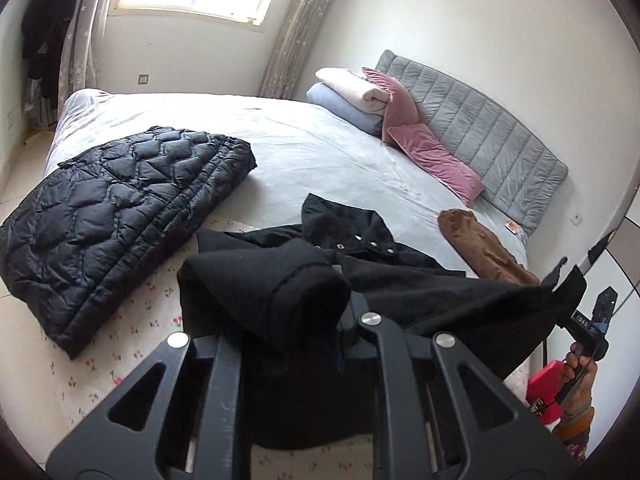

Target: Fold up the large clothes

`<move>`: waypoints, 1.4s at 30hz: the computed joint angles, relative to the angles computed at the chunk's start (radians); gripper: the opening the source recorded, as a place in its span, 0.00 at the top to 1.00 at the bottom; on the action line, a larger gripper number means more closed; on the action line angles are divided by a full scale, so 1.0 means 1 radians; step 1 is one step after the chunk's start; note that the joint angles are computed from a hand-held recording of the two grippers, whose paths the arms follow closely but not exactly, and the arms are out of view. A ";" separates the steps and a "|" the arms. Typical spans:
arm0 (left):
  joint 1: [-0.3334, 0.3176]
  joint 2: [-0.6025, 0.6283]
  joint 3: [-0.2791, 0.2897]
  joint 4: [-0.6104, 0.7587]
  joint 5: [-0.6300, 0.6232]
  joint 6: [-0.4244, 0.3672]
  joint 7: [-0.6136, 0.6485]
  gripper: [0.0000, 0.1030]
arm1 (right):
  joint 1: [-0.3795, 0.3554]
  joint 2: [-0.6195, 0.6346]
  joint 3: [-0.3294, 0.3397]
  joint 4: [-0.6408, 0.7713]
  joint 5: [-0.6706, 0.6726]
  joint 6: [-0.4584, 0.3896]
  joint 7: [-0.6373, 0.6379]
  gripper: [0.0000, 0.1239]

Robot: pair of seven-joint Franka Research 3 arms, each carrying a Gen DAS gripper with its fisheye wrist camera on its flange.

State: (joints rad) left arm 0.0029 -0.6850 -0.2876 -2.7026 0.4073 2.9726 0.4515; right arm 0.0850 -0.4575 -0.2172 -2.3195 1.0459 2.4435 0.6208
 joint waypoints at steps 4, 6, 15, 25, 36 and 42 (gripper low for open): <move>0.152 0.208 -0.063 0.093 0.065 0.062 -0.042 0.83 | 0.029 0.182 0.064 0.098 0.004 0.125 0.005 0.92; 0.251 0.310 -0.125 0.135 0.136 0.095 -0.096 0.83 | 0.034 0.281 0.095 0.146 -0.015 0.175 0.023 0.92; 0.553 0.558 -0.381 0.262 0.651 0.064 -0.509 0.75 | -0.015 0.528 0.179 0.215 -0.078 0.248 0.081 0.92; 0.201 0.285 -0.043 0.082 0.426 0.091 -0.162 0.22 | -0.079 0.364 0.128 0.176 -0.023 0.067 -0.057 0.54; 0.009 0.411 0.175 0.115 0.103 -0.030 0.258 0.21 | -0.076 0.495 0.139 0.287 -0.231 0.061 0.007 0.42; 0.018 0.532 0.178 0.219 0.005 -0.003 0.301 0.59 | -0.061 0.626 0.189 0.400 -0.320 0.128 0.153 0.43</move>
